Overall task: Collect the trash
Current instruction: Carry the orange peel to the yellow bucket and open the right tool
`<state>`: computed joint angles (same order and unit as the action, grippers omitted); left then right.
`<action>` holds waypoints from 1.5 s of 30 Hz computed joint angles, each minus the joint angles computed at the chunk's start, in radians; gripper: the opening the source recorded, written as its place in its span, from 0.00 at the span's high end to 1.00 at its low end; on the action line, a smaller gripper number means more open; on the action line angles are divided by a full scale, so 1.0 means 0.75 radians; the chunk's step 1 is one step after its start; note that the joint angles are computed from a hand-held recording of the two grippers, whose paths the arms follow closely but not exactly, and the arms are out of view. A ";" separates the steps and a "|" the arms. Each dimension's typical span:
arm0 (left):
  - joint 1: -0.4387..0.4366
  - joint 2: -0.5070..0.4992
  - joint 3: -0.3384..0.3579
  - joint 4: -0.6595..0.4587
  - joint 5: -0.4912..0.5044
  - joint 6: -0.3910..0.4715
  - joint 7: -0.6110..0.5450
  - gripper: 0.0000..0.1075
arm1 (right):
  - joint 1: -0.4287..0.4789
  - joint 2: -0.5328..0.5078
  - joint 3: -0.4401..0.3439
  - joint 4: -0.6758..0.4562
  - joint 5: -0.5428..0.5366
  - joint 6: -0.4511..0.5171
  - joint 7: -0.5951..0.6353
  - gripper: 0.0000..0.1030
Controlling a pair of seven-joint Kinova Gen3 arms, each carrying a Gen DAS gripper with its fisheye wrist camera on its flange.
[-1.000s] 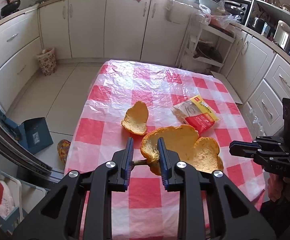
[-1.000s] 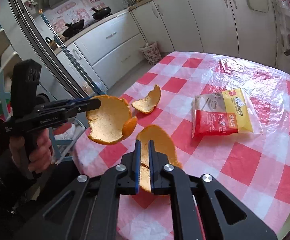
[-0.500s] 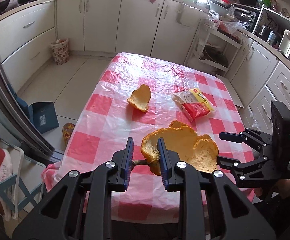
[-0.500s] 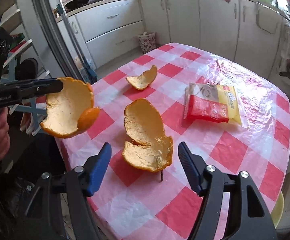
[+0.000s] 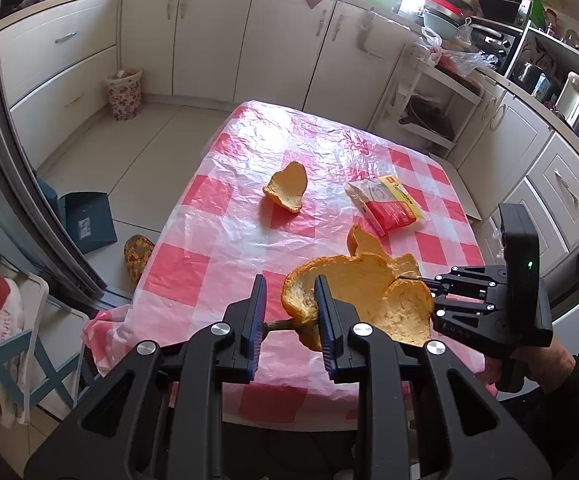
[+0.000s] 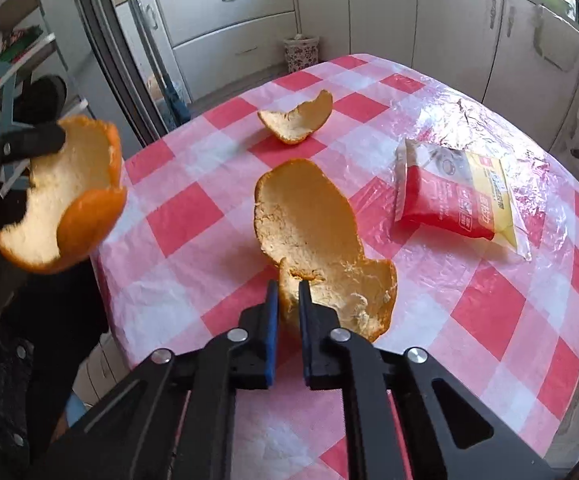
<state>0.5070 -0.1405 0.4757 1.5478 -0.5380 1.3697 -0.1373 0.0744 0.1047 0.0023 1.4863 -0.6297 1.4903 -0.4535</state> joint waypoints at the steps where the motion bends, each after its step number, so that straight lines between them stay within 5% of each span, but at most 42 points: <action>1: 0.001 0.001 -0.001 0.000 0.001 -0.007 0.001 0.79 | 0.024 0.027 0.017 -0.029 -0.043 0.049 -0.023 0.94; 12: 0.058 0.061 -0.002 -0.057 -0.032 -0.007 0.011 0.79 | 0.348 0.229 0.034 -0.265 -0.443 0.388 -0.286 0.95; 20: 0.203 0.208 -0.031 -0.206 -0.140 0.016 -0.016 0.79 | 0.591 0.326 0.045 -0.428 -0.595 0.358 -0.498 0.95; 28: 0.382 0.411 -0.098 -0.434 -0.242 0.024 -0.152 0.79 | 0.743 0.430 0.053 -0.561 -0.491 0.224 -0.744 0.95; 38: 0.484 0.624 -0.218 -0.687 -0.171 -0.089 -0.349 0.80 | 0.725 0.618 0.046 -0.742 -0.117 0.146 -1.000 0.95; 41: 0.508 0.711 -0.254 -0.803 -0.151 -0.098 -0.432 0.80 | 0.728 0.674 0.041 -0.799 -0.042 0.124 -1.087 0.90; 43: 0.521 0.773 -0.281 -0.888 -0.134 -0.074 -0.489 0.81 | 0.747 0.709 0.037 -0.855 -0.017 0.120 -1.171 0.65; 45: 0.530 0.776 -0.314 -0.895 -0.113 -0.073 -0.507 0.81 | 0.792 0.723 0.001 -0.888 -0.034 0.116 -1.202 0.62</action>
<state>0.9042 0.4418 0.2401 0.8763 -0.6227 1.3150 -0.5179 0.6682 0.6469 0.0031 0.8204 -0.6549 1.5776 -1.3546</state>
